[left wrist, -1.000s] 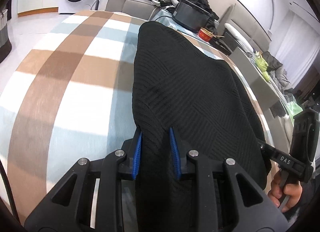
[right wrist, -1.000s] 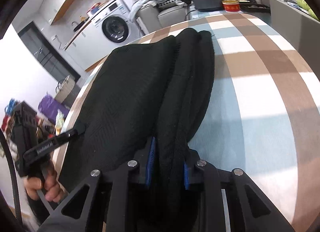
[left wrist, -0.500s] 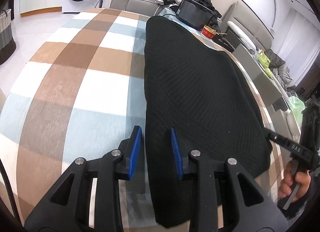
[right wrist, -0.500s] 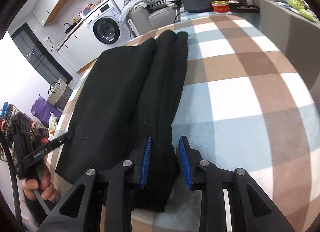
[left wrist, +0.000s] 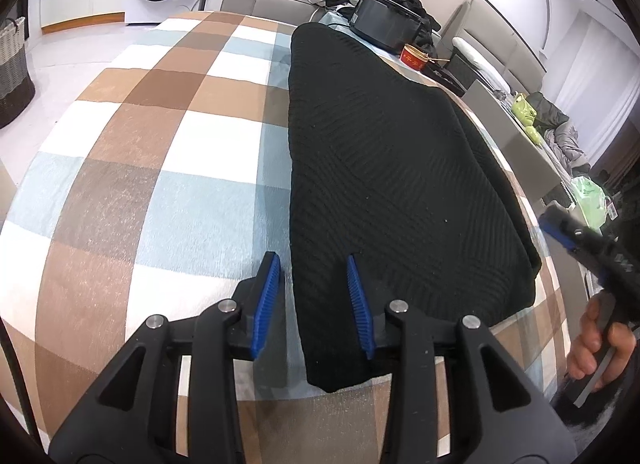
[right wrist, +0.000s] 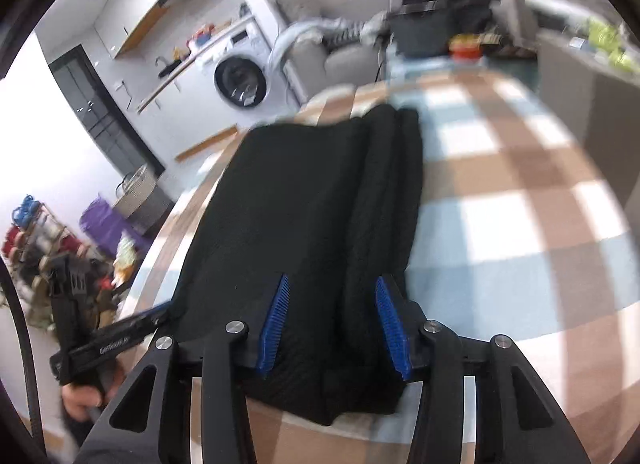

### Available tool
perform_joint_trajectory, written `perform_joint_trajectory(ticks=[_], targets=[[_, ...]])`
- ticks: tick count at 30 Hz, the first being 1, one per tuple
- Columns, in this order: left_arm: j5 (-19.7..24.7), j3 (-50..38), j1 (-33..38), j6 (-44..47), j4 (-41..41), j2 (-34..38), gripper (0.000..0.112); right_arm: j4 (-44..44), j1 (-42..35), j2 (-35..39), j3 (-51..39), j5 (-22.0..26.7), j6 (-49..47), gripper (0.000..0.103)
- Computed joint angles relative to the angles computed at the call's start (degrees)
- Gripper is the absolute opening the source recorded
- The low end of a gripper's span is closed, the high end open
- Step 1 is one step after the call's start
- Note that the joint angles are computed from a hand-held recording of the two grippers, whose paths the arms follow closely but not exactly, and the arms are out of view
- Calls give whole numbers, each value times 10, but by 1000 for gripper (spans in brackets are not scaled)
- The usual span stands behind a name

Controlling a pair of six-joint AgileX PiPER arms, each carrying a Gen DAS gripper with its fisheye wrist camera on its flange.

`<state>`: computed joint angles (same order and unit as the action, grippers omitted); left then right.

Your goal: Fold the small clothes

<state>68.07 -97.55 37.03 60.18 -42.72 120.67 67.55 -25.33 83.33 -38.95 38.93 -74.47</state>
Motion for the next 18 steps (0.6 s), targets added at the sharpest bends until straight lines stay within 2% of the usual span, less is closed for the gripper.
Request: perform_joint_trajectory(ticks=[2,4,6,8,9,11,13,18], targets=[[-7,11,1,8,-3,-6,32,0,-27,9,-11,62,-21,47],[-11,19,1,13,-4,-11,32,-25,-25,37,-27,100,-8,47],[-8,17,2,13,-3,-11,32,-33,-5,63,-33,93,3,47],[-1,11,5,12,-5,-7,33,-43,14,95,-41,61,14,47],[1,9,6,11,-4,-6,33,-38,4,112,-43,61,2,46],[5,5,9,9,-4,-4,33,-15,-36,130,-43,97,-34,46],[4,7,9,7,-5,-5,33,-33,-52,122,-42,103,-33,46],[-3,17,7,11,-5,-12,33,-24,-47,113,-39,141,-31,46]])
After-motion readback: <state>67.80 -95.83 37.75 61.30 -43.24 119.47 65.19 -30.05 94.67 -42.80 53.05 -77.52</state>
